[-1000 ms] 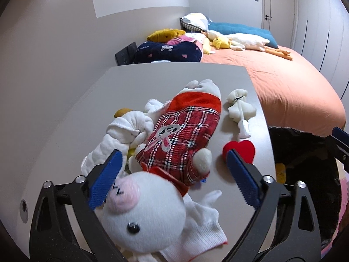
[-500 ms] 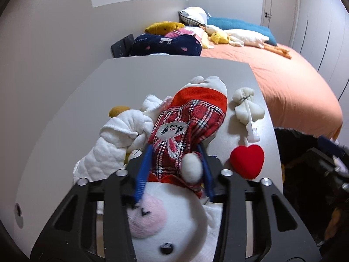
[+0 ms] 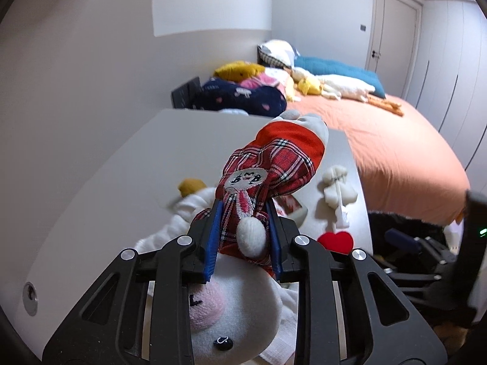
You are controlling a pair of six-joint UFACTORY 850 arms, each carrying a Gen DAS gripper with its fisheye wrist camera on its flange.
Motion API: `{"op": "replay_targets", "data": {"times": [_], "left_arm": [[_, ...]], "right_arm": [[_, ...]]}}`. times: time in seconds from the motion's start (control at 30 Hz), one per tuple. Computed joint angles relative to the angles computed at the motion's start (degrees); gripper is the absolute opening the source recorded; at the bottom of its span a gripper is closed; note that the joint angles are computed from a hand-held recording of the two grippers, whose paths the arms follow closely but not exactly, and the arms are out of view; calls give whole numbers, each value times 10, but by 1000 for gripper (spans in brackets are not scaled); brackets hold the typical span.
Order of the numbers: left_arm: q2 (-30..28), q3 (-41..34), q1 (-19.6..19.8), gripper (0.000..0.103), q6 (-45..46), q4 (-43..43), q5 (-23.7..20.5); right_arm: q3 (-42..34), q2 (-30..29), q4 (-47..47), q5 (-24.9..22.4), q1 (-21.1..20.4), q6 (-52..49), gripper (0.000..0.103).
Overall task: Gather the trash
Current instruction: 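Grasp the red heart plush with the right tool while the left tool holds the bunny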
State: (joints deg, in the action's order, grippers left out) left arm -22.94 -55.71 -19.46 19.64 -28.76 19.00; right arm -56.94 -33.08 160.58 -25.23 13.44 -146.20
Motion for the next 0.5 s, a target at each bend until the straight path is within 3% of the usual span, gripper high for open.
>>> {"op": "replay_targets", "data": {"times": [0.4, 0.5], "left_arm": [[45, 34, 44, 27, -24, -37, 27], [50, 37, 47, 27, -15, -48, 30]], "right_arm": [[-49, -34, 61, 45, 31, -64, 83], [-56, -37, 118, 55, 40, -127, 71]]}}
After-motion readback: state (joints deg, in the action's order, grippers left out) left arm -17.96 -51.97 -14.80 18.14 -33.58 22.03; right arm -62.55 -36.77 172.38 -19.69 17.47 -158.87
